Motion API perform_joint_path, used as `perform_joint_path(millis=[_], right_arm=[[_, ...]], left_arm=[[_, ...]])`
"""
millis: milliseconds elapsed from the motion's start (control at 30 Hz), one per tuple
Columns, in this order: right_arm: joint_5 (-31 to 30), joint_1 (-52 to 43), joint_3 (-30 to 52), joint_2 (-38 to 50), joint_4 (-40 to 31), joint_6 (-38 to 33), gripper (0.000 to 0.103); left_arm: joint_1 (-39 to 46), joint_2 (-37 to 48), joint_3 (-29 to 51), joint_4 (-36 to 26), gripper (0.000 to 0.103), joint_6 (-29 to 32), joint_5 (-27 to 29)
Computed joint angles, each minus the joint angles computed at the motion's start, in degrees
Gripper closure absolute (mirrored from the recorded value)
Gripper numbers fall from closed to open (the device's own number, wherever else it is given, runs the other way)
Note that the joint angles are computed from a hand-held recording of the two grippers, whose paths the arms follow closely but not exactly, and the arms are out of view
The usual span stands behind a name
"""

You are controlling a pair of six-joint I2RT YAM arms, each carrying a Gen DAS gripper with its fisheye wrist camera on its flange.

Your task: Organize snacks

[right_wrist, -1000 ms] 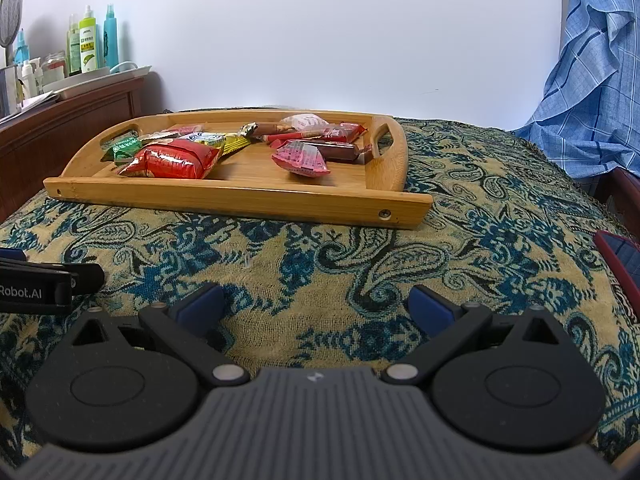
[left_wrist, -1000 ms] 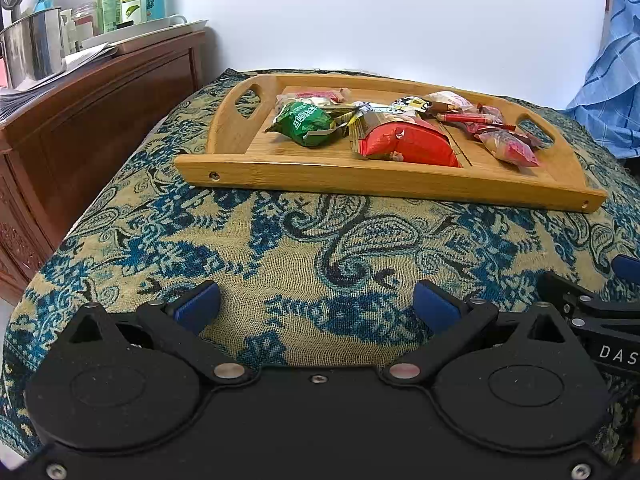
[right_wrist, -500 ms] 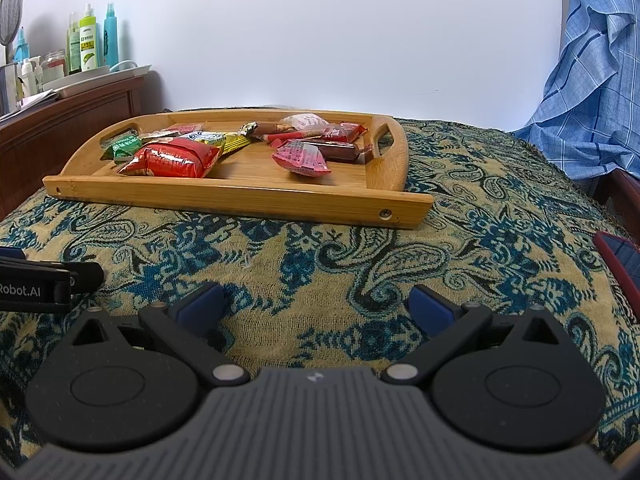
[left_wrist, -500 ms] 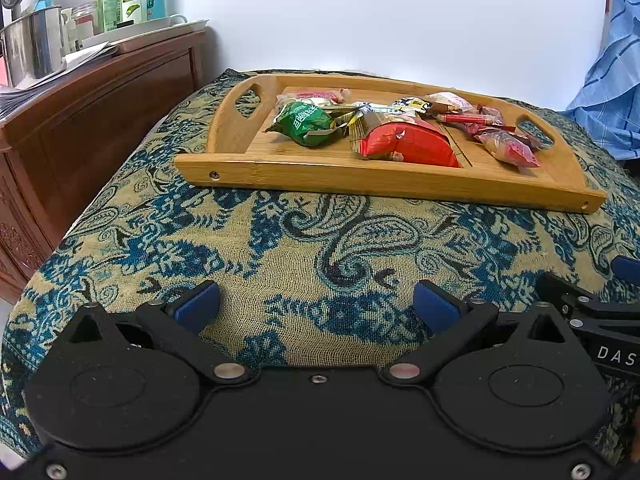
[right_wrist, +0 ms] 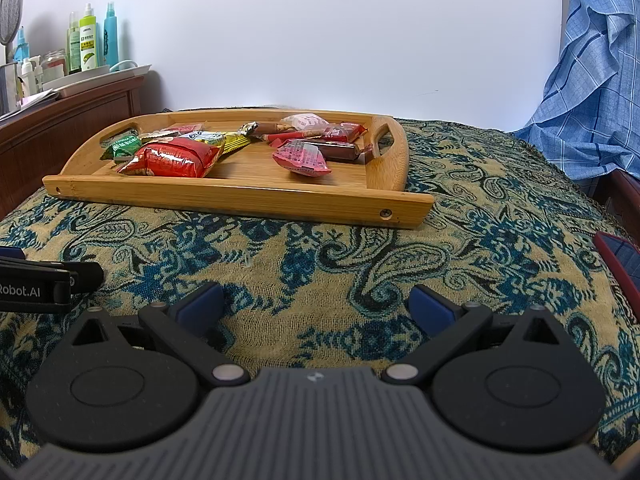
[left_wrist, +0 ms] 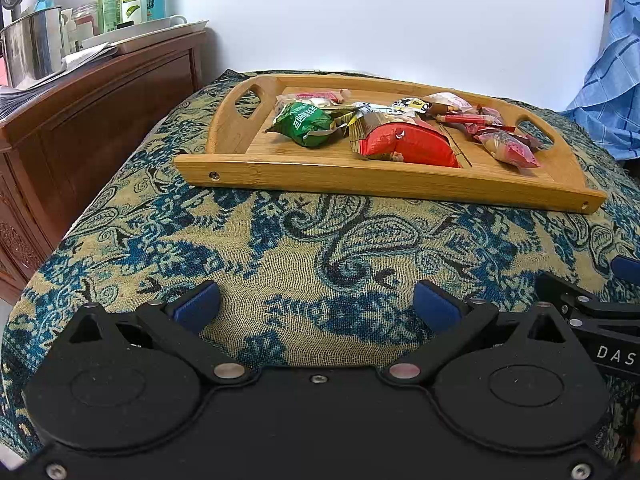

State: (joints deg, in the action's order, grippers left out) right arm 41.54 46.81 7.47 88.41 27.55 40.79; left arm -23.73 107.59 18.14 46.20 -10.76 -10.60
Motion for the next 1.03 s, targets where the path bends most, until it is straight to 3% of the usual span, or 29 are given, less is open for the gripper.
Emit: perform_joint_path(millis=[1033], right_arm=[[0.2, 0.2, 0.1, 0.3, 0.0, 0.1, 0.000]], left_arm=[[0.1, 0.4, -0.1, 0.8, 0.000, 0.3, 0.3]])
